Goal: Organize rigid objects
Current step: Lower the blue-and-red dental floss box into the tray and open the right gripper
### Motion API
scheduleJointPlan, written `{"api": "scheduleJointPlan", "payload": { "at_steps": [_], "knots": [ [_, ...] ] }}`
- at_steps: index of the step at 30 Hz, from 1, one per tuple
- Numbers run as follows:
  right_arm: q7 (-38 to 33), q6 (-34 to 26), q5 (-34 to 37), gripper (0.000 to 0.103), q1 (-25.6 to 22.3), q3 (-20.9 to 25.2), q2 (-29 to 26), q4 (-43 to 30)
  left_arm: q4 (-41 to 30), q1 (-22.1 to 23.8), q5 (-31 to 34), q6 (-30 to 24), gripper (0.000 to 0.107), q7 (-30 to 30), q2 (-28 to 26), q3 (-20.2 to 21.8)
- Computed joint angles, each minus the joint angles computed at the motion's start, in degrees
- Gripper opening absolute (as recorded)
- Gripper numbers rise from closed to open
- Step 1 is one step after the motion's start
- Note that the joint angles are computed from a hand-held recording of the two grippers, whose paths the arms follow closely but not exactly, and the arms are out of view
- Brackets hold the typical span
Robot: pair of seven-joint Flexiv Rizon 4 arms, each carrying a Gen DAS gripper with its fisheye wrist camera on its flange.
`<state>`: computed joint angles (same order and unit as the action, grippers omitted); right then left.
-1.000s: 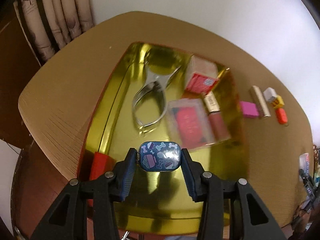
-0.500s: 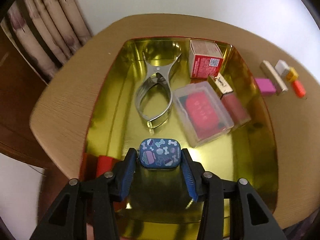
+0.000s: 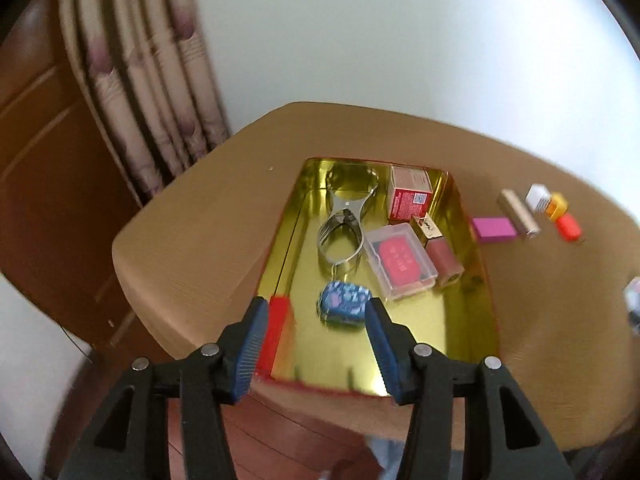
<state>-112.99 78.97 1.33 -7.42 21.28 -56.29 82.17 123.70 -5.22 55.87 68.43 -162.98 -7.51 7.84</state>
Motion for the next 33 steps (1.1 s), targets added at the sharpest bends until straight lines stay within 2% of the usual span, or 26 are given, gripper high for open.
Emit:
{"api": "scheduleJointPlan", "payload": {
  "at_steps": [3, 7, 13, 16, 18, 20, 24, 26, 30, 33],
  "knots": [
    [0.52, -2.31, 0.54, 0.058, -0.32, 0.32, 0.31, -0.69, 3.92, 1.11, -1.95, 2.92, 0.053, 0.52, 3.30, 0.55],
    [0.22, -6.78, 3.26, 0.058, -1.91, 2.53, 1.20, -1.47, 7.43, 2.53, -2.55, 1.86, 0.053, 0.35, 6.20, -0.57],
    [-6.53, -12.86, 10.80, 0.058, -4.74, 10.49, 6.07, -0.50, 10.64, 6.01, -2.17, 4.83, 0.053, -2.10, 7.25, -0.77],
    [-11.03, -16.06, 13.78, 0.058, -4.20, 14.80, 8.95, -0.26, 11.87, 8.07, -2.96, 8.97, 0.053, -2.47, 6.54, 0.08],
    [-12.77, -19.70, 15.58, 0.058, -2.86, 17.23, 9.93, -1.44, 12.83, 9.32, -5.00, 12.05, 0.053, -0.49, 5.67, 0.81],
    [-13.88, -23.03, 16.92, 0.058, -0.39, 18.80, 10.37, -2.85, 13.92, 10.16, -7.20, 15.04, 0.053, 1.48, 4.90, 1.61],
    [-12.52, -28.26, 17.81, 0.058, 7.72, 18.17, 9.01, -7.77, 16.29, 11.01, -13.44, 20.62, 0.053, 7.16, 2.99, 3.22],
    [-10.75, -28.98, 16.75, 0.058, 13.63, 15.78, 7.72, -10.57, 17.55, 11.21, -16.68, 23.71, 0.053, 10.05, 2.01, 3.90],
    [-6.64, -29.31, 14.80, 0.058, 23.44, 9.46, 5.12, -15.12, 18.48, 10.13, -20.19, 25.88, 0.053, 13.36, 1.02, 5.71],
    [-4.09, -30.27, 14.88, 0.058, 28.09, 5.61, 3.45, -18.43, 20.01, 10.86, -24.29, 28.62, 0.053, 17.51, 0.10, 5.51]
  ]
}}
